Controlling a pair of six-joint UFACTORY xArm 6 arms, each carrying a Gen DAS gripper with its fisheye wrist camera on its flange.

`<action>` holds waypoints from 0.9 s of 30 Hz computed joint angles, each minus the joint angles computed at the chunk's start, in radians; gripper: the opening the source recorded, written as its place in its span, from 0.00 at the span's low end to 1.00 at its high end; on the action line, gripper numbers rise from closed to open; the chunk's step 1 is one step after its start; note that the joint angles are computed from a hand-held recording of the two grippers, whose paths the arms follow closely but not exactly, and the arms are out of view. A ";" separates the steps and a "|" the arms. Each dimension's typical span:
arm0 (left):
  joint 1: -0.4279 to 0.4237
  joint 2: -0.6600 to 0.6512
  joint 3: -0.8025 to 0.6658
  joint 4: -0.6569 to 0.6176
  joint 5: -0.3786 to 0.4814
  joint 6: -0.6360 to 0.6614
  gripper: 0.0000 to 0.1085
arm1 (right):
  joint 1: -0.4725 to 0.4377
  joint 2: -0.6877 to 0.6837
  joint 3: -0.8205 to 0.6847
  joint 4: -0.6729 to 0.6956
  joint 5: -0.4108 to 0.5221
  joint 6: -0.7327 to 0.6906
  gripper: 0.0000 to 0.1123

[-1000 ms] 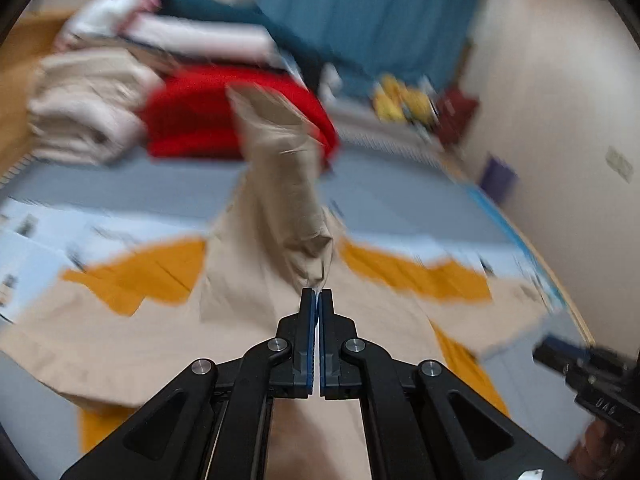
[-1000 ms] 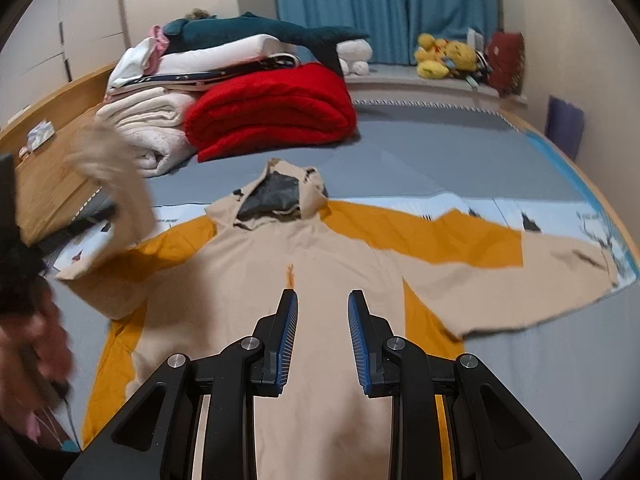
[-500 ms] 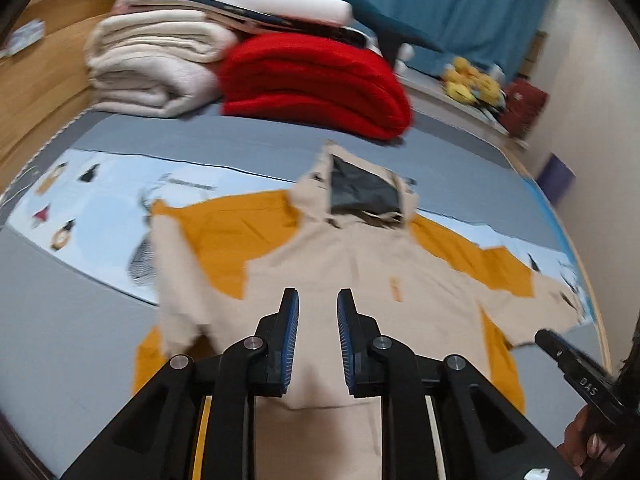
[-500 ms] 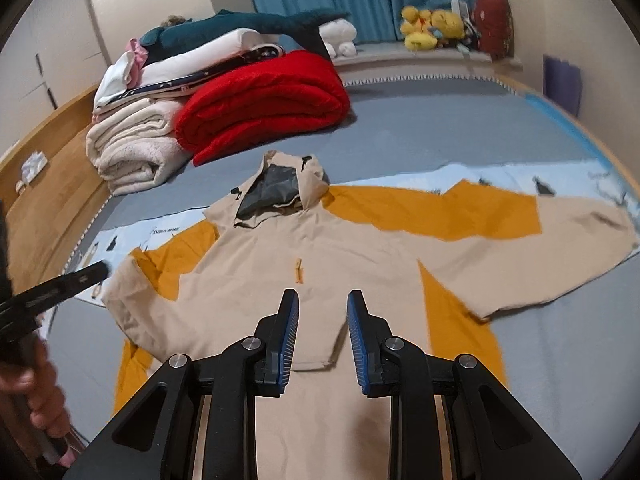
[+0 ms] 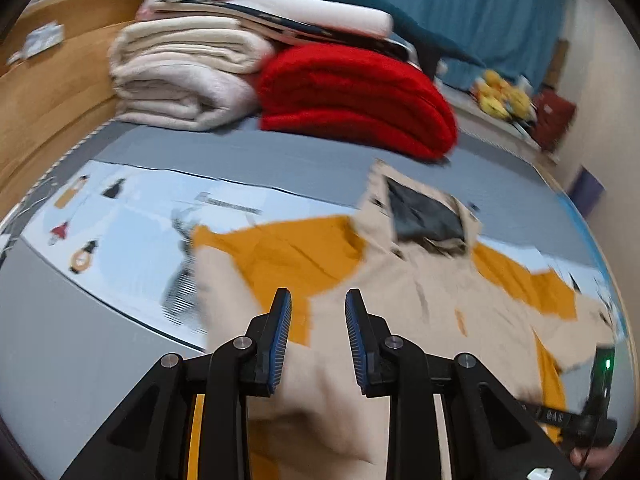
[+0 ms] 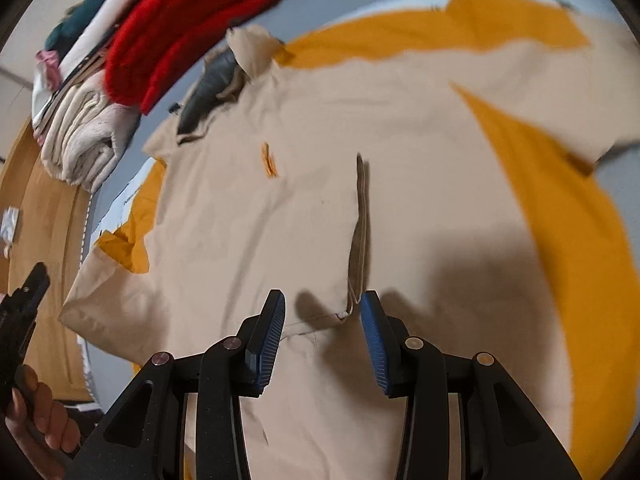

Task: Fold large clothes
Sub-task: 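Carry the sleeve across the jacket body and open the left tool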

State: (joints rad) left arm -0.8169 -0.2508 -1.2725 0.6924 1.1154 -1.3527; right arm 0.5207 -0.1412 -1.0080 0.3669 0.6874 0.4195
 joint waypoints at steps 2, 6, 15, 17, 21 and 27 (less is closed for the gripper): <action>0.023 -0.034 0.031 0.009 0.018 -0.021 0.23 | -0.003 0.027 -0.009 0.027 0.004 -0.015 0.37; 0.067 -0.089 0.089 -0.010 0.016 -0.062 0.23 | -0.001 0.076 -0.045 0.028 0.012 -0.015 0.36; 0.093 -0.073 0.093 -0.041 -0.007 -0.022 0.23 | -0.011 0.030 -0.060 -0.111 -0.086 0.028 0.07; 0.106 -0.072 0.101 -0.061 -0.026 -0.022 0.23 | -0.026 0.005 -0.056 -0.179 -0.126 0.068 0.06; 0.133 -0.057 0.112 -0.146 -0.073 0.012 0.23 | -0.087 -0.033 -0.061 -0.421 -0.156 0.236 0.06; 0.171 0.021 0.134 -0.459 -0.127 0.236 0.23 | -0.175 -0.026 -0.080 -0.481 -0.105 0.294 0.06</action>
